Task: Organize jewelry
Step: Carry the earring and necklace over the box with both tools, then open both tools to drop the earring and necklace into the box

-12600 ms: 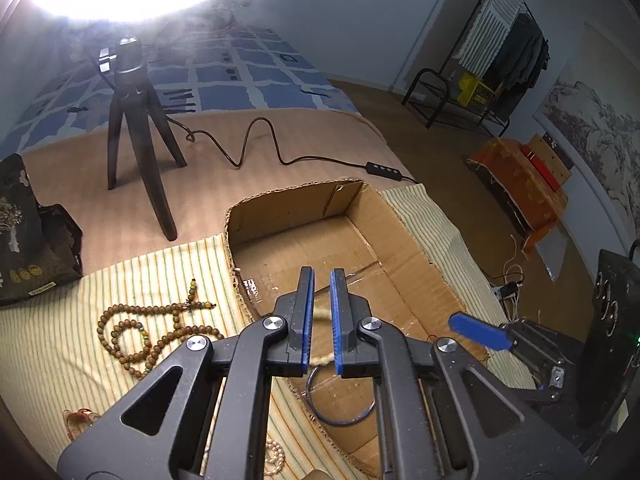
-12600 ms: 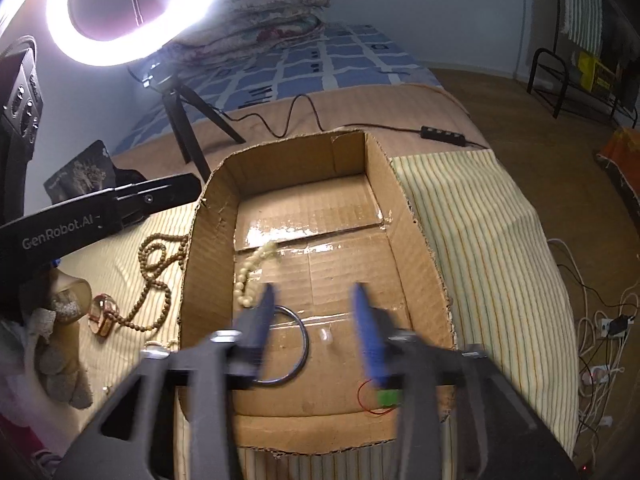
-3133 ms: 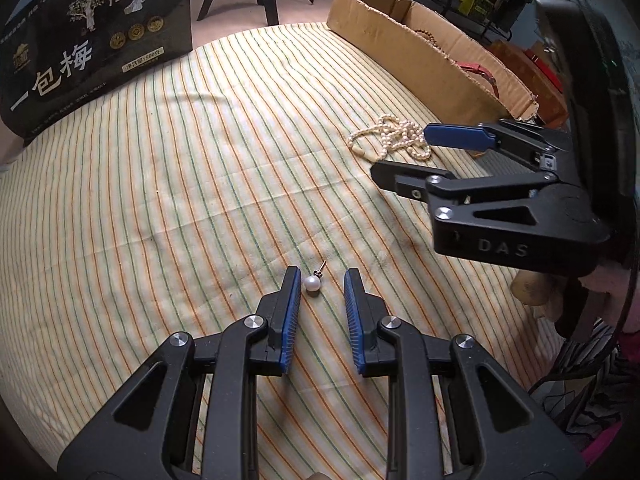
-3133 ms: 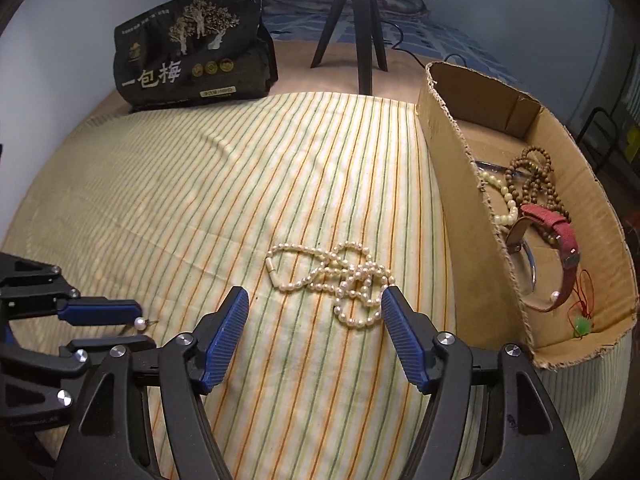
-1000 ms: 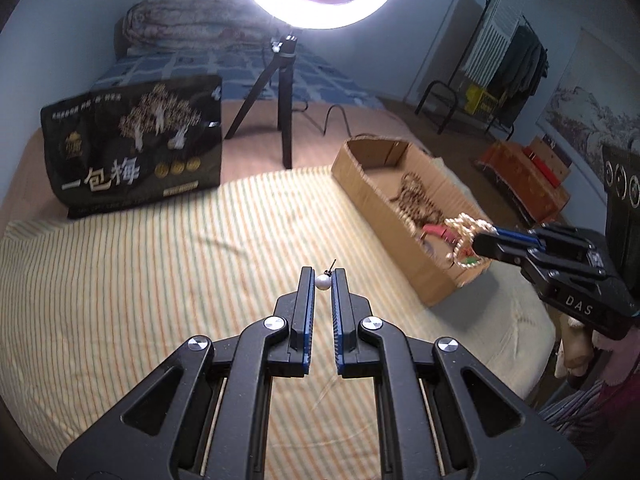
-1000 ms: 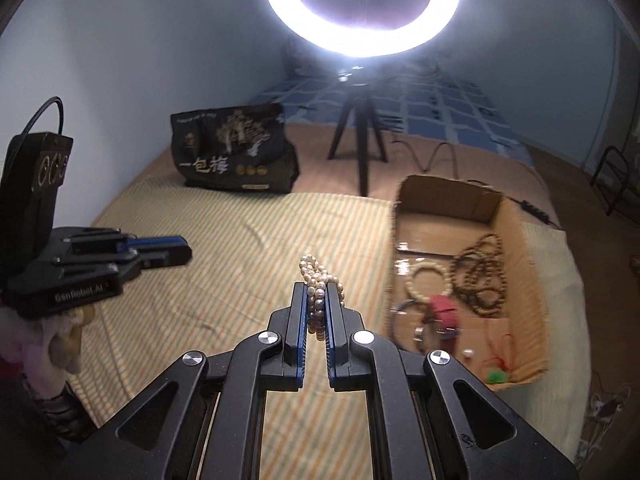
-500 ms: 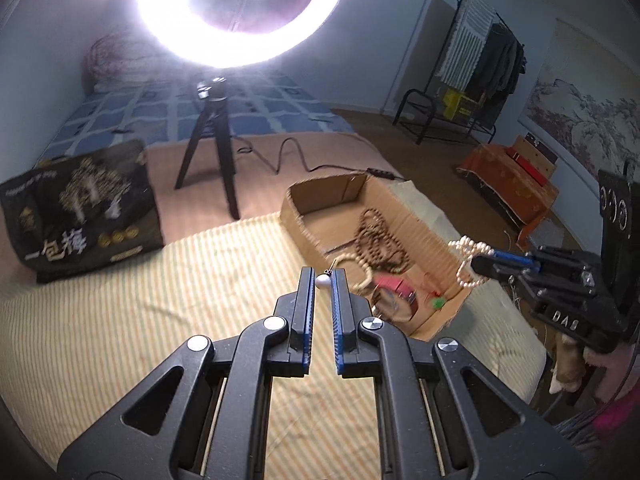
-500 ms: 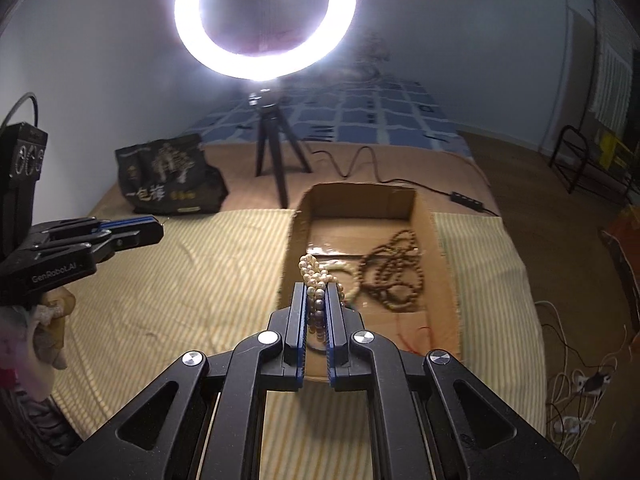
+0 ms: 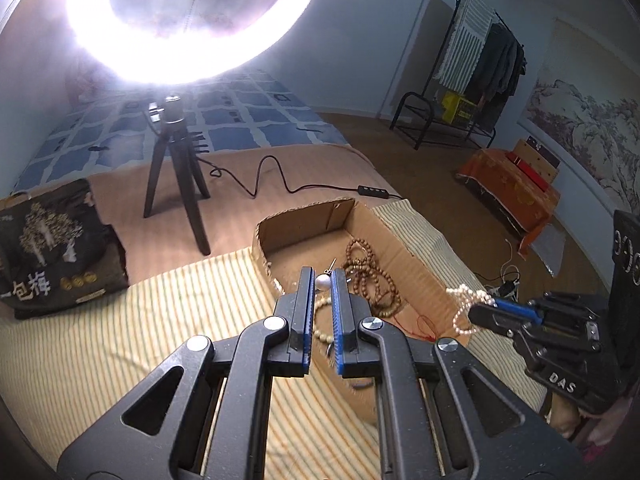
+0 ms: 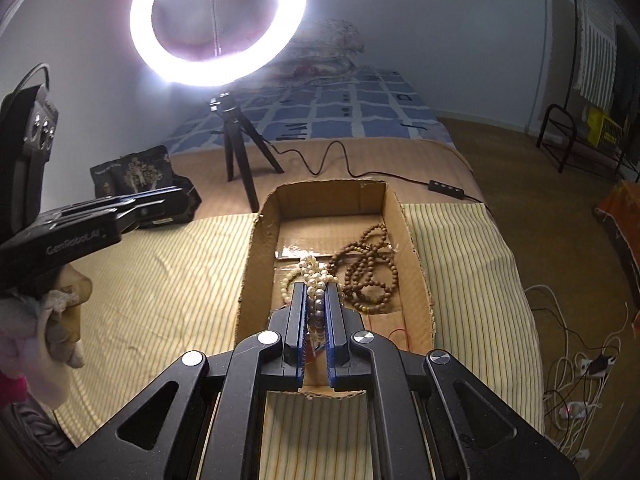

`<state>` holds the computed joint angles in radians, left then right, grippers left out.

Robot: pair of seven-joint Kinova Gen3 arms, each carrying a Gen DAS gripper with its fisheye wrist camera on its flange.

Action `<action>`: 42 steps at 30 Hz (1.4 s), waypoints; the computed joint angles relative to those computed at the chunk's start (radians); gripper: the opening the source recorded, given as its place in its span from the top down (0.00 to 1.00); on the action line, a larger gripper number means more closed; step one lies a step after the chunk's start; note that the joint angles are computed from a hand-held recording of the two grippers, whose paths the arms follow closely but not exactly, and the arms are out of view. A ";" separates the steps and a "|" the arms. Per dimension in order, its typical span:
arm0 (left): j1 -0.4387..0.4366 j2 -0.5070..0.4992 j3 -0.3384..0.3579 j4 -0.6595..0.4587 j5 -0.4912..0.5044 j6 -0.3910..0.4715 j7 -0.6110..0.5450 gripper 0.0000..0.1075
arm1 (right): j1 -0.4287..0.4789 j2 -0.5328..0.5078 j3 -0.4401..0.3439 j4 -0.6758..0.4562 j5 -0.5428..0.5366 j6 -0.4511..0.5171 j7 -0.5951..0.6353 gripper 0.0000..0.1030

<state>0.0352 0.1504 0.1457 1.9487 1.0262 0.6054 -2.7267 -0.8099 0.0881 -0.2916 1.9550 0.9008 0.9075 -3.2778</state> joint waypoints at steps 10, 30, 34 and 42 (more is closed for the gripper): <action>0.051 0.107 0.062 -0.080 -0.105 -0.093 0.150 0.94 | 0.046 0.007 0.027 0.016 -0.024 -0.054 0.018 0.94; 0.064 0.195 0.169 -0.151 -0.346 -0.182 0.414 0.94 | 0.072 0.030 0.057 0.019 -0.041 -0.093 0.040 0.94; 0.060 0.197 0.179 -0.154 -0.365 -0.186 0.436 0.94 | 0.072 0.030 0.060 0.019 -0.045 -0.097 0.043 0.94; 0.058 0.193 0.191 -0.156 -0.393 -0.195 0.458 0.94 | 0.074 0.028 0.061 0.022 -0.051 -0.103 0.050 0.94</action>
<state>0.0936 0.3432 0.3366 1.7925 0.6337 0.4101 -2.2685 -0.7358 0.1160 -0.2306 1.9769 0.8498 0.8048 -3.2274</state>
